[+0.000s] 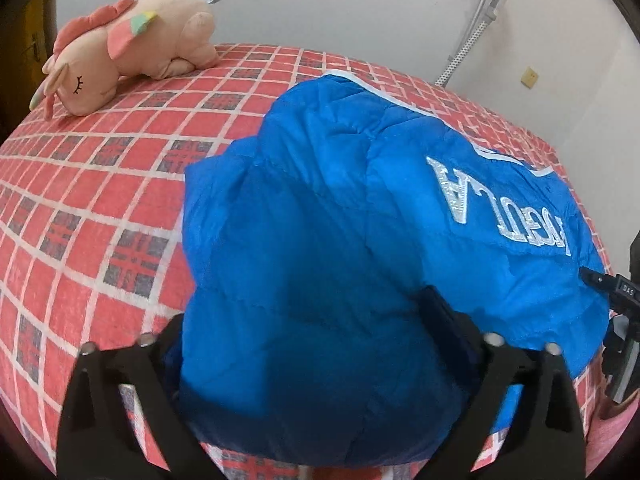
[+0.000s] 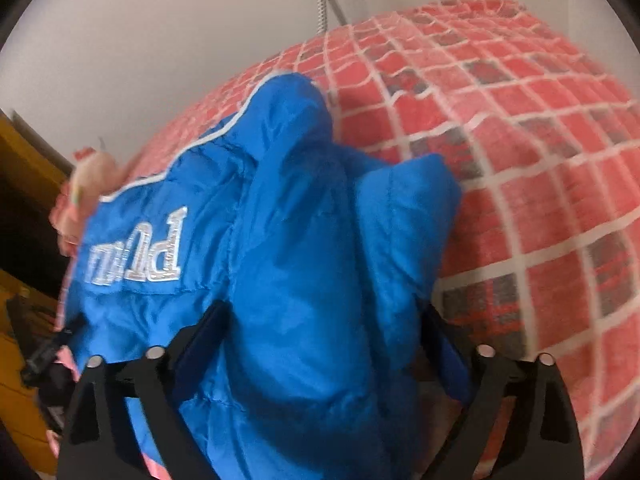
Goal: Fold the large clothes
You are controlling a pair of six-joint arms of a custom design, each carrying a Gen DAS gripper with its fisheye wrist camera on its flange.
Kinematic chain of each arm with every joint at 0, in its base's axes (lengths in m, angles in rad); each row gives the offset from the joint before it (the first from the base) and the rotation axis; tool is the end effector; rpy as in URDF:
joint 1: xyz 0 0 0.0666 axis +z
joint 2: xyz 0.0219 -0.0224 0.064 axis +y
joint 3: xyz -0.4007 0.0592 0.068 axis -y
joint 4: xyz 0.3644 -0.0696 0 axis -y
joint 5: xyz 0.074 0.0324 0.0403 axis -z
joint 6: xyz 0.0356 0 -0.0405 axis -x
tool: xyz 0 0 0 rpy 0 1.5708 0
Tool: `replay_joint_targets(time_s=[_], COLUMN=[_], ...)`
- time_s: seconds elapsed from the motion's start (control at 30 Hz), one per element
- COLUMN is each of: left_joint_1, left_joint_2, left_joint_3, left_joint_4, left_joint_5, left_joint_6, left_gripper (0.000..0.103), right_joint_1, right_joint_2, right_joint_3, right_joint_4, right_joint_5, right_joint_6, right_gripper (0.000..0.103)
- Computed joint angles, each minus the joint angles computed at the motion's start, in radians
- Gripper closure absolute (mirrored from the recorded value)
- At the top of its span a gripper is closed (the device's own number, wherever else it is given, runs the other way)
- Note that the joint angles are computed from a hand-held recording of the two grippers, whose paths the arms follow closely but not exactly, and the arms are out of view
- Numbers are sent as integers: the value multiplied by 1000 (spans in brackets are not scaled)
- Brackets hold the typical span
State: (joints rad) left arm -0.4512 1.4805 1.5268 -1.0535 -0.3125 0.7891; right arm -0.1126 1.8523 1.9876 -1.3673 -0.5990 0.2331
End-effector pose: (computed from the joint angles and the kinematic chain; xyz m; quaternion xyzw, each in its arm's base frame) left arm 0.4320 -0.1976 0.4614 -0.2022 0.9281 -0.0380 0.3104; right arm 0.5922 -0.0472 0.4482 -0.1064 0.9371 0.2588 0.2087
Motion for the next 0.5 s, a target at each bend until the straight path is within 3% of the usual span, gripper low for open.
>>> replay_joint_targets(time_s=[0.07,0.13,0.17,0.23,0.33,0.5], left_joint_1=[-10,-15,-14,-8,-8,-30], left_joint_2=[3,-1,-6,-15,-28,-57], left_joint_3=[22,33,32,24,12,12], left_joint_4=[-29,-46,-45,-34,-13,25], left_joint_5=[-22,-44,-43,-39,-35,-57], left_joint_6=[12,26,38,50,64,93], left_gripper=[36,51,57,65,76,88], right_joint_1=[5,15,20,22,16,7], right_joint_2=[-17,-52,-66,-79,-81,-135], right_joint_3=[-12,-45,-55,-61,-54,-81], right_joint_4=[16,52,62,70,72,124], right_joint_5=[11,28,36,39,16,-12], right_joint_6=[10,29,33,34,16,0], right_gripper=[32,50,54,66,74,80])
